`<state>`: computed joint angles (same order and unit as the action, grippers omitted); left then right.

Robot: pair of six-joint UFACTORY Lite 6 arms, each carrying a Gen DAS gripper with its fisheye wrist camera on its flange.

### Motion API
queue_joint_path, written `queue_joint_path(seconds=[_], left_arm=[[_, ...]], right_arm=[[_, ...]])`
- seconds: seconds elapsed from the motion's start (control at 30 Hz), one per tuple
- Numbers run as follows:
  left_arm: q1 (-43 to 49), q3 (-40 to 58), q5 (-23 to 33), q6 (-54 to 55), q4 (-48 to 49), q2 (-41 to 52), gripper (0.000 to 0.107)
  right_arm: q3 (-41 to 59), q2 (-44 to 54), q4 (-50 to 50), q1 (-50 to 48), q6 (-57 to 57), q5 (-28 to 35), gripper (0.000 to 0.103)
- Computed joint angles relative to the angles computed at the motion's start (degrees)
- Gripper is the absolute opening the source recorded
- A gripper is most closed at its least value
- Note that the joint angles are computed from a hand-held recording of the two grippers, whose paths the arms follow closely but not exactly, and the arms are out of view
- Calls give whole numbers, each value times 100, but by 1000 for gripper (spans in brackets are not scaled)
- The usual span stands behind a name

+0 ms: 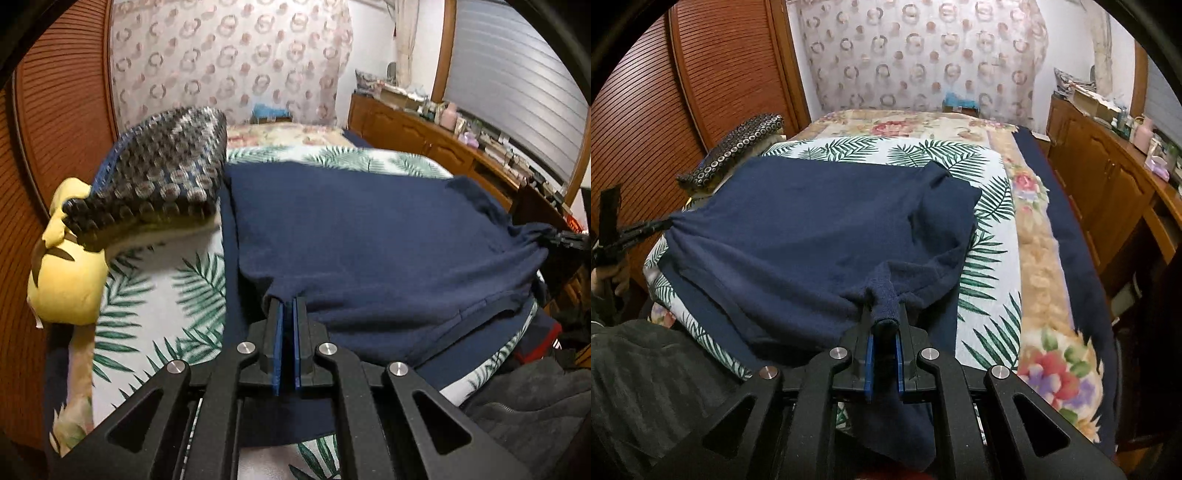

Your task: Fold small clothes

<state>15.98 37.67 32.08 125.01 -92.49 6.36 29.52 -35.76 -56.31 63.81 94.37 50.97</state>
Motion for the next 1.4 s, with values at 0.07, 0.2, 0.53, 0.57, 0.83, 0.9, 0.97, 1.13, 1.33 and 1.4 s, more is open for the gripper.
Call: queue_joint_path(seconds=[0.07, 0.2, 0.53, 0.57, 0.83, 0.9, 0.97, 1.13, 1.33, 1.4], left_arm=[[-59, 25, -80, -48, 31, 33, 13], [15, -16, -53, 185, -178, -58, 39], [261, 363, -73, 341, -362, 517, 73], [245, 401, -145, 447, -486, 613, 73], [227, 749, -361, 718, -787, 1255, 73], [238, 817, -361, 720, -774, 1365, 73], [230, 850, -368, 710, -766, 1436, 74], [217, 808, -355, 936, -988, 1446, 76], [197, 745, -357, 1206, -1186, 1442, 78], [195, 747, -354, 1233, -1213, 1446, 78]], right_arm=[[119, 53, -28, 5, 11, 222, 27], [310, 245, -259, 675, 562, 877, 36], [313, 795, -1142, -136, 928, 440, 53], [273, 846, -1334, -462, 975, 140, 53], [937, 2173, -2944, -3281, 1448, -2215, 47], [1397, 2789, -3034, -3650, 1415, -2550, 47], [1838, 3360, -2913, -3884, 1249, -2772, 47], [2653, 4494, -2476, -4152, 772, -3241, 47], [3035, 5078, -2554, -3847, 878, -3200, 47], [3069, 5119, -2534, -3872, 792, -3198, 47]])
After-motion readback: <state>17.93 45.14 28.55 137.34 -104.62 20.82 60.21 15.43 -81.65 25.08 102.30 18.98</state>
